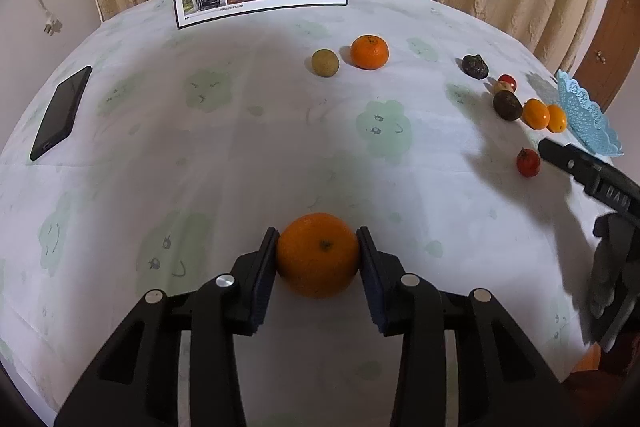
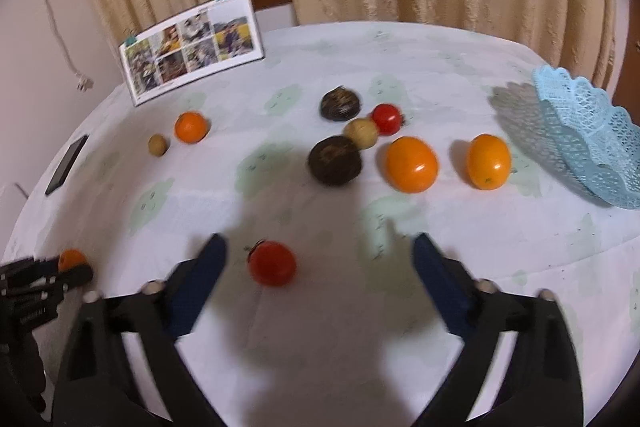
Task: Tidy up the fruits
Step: 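Grasp the orange with the left tool while the right tool grasps a red tomato, then carry the red tomato into the blue basket and open the right tool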
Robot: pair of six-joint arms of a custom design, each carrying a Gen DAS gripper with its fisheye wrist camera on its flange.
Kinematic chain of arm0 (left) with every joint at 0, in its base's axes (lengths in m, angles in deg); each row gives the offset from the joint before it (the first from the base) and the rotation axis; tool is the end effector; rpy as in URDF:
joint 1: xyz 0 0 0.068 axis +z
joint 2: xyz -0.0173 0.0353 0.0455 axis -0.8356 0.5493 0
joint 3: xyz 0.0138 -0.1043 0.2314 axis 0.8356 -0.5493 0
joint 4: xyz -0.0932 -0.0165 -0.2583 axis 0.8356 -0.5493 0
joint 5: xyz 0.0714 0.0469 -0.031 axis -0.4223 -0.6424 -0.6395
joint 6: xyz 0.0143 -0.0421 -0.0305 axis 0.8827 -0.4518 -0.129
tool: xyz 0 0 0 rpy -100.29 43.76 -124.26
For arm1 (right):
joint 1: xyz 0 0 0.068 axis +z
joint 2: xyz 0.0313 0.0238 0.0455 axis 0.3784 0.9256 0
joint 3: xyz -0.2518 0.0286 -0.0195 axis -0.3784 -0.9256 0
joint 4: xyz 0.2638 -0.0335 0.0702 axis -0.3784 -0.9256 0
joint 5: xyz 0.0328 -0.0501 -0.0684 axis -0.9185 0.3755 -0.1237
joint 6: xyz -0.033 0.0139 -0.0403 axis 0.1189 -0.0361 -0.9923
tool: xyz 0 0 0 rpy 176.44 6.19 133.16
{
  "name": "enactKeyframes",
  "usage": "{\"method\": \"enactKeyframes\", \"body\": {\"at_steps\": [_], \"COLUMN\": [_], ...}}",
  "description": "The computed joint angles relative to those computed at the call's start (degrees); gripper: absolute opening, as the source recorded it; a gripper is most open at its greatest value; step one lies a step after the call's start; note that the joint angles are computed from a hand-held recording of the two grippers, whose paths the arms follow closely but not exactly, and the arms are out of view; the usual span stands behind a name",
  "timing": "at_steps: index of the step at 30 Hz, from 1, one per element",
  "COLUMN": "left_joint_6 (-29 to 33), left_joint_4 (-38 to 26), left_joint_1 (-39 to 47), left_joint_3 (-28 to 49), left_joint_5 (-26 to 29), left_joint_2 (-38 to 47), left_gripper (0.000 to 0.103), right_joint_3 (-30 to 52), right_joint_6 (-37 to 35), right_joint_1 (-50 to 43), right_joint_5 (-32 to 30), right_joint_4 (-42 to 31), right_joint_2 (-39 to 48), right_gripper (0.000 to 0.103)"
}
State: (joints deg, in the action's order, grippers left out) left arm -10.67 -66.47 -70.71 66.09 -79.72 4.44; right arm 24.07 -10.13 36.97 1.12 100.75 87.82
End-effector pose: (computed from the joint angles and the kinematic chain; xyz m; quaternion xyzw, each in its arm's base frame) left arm 0.2111 -0.0532 0.0807 0.0634 0.9518 -0.0588 0.2944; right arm 0.2361 0.0617 0.0785 -0.0018 0.9268 0.0906 0.3644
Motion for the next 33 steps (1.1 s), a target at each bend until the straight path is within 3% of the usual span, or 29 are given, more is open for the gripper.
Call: {"method": "enactKeyframes", "body": {"at_steps": [1, 7, 10, 13, 22, 27, 33], "left_joint_6": [0.0, 0.2, 0.2, 0.0, -1.0, -2.2, -3.6], "left_joint_4": [0.1, 1.0, 1.4, 1.4, 1.1, 0.7, -0.6], "left_joint_1": [0.0, -0.3, -0.2, -0.2, -4.4, -8.5, -14.1], "left_joint_3": [0.3, 1.4, 2.6, 3.6, 7.9, 11.8, 17.5], "left_joint_5": [0.0, 0.3, 0.6, 0.9, -0.8, -2.6, -5.0], "left_joint_2": [0.2, 0.8, 2.0, 2.5, 4.1, 7.6, 12.3], "left_gripper": [0.04, 0.04, 0.04, 0.04, 0.04, 0.04, 0.04], "right_joint_3": [0.4, 3.3, 4.7, 5.1, 0.7, -2.0, -0.7], "right_joint_6": [-0.1, -0.6, -1.0, -1.5, -1.7, -4.3, -7.9], "right_joint_1": [0.3, 2.2, 3.8, 4.5, -2.7, -15.2, -31.1], "right_joint_5": [-0.4, -2.0, -0.2, 0.6, -2.7, -6.9, -12.2], "right_joint_4": [-0.3, -0.8, -1.1, -1.7, -1.6, -3.5, -4.3], "right_joint_2": [0.6, 5.2, 7.2, 7.3, -1.1, -9.4, -11.4], "right_gripper": [0.077, 0.054, 0.045, 0.028, 0.028, 0.028, 0.028]}}
